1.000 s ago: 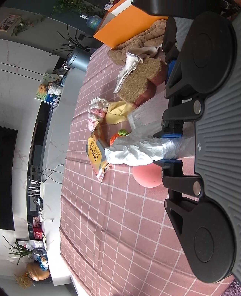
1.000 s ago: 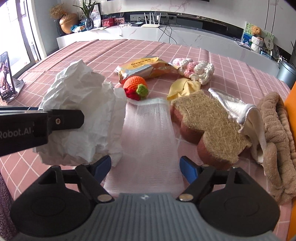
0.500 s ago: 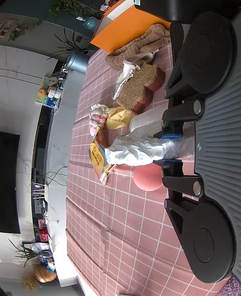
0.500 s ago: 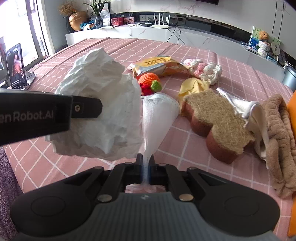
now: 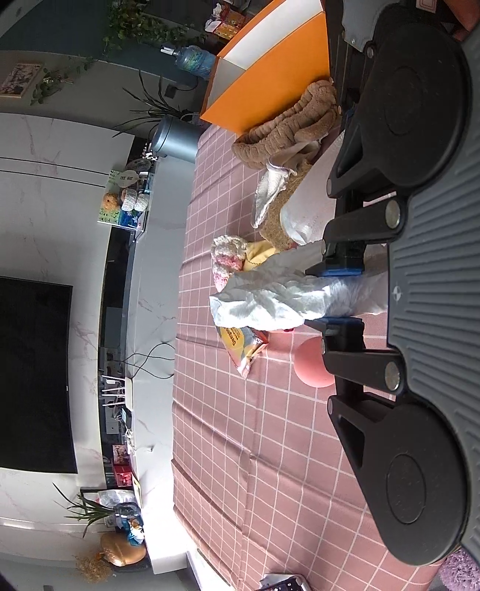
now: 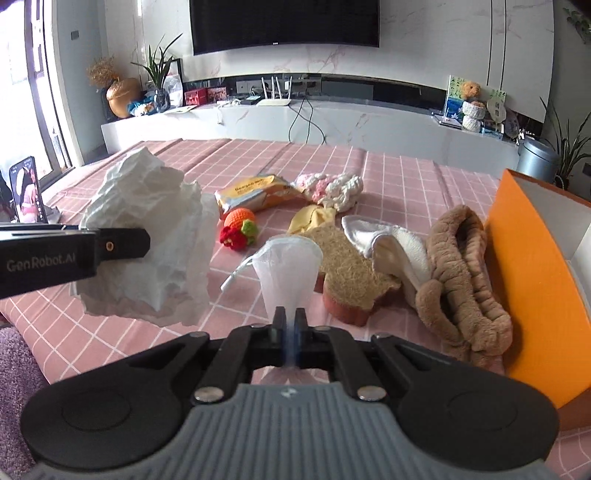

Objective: Organize soft objects
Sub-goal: 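Carry the tissue into the orange box with the left gripper while the right gripper holds a clear plastic bag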

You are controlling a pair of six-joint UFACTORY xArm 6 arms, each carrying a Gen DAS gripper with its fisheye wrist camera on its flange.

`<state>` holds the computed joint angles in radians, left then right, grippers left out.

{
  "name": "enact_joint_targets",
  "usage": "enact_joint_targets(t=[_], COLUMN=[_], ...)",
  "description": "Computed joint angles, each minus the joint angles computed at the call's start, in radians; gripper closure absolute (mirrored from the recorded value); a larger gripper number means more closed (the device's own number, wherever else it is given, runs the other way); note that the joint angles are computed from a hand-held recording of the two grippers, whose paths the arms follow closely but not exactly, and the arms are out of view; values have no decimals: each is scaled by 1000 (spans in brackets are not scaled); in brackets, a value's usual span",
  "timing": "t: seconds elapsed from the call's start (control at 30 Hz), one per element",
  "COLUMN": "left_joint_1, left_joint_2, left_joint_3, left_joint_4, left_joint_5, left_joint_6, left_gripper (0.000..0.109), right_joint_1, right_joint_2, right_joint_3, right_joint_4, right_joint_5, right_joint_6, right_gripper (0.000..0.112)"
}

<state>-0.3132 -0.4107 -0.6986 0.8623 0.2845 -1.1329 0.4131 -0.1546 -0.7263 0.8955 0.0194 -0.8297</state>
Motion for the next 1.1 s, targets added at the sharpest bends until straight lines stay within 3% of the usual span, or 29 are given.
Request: enact_joint_targets(t=[0.2,0.4,0.63,0.87,1.0,1.1], left_joint_1=[-38,-76,-112,-168,-233,-274], left_joint_2=[-28,-11,61,188,298,397], left_joint_3=[-6,-36,-101,-211,-324,-441], left_joint_4=[18,-51,-142,-371,-663,-771], left_joint_5=[-3,-39,-98,-165,-167,-148], left_joint_6=[-16,50,150,363,627,732], left_gripper=[87,87,88,88,88,88], right_joint_1=[-11,-65,-167,-311,-401,-469], right_joint_2=[-125,-234,-321,-328,-282,-238], right_joint_3=[60,140,174,111,55,6], right_joint_4=[67,-93,-135,-84,-141,-186], right_joint_5=[-13,-27,-12,62,86,120], right_joint_6=[-51,98,117,32,41,60], right_gripper=[112,112,112,112,112,112])
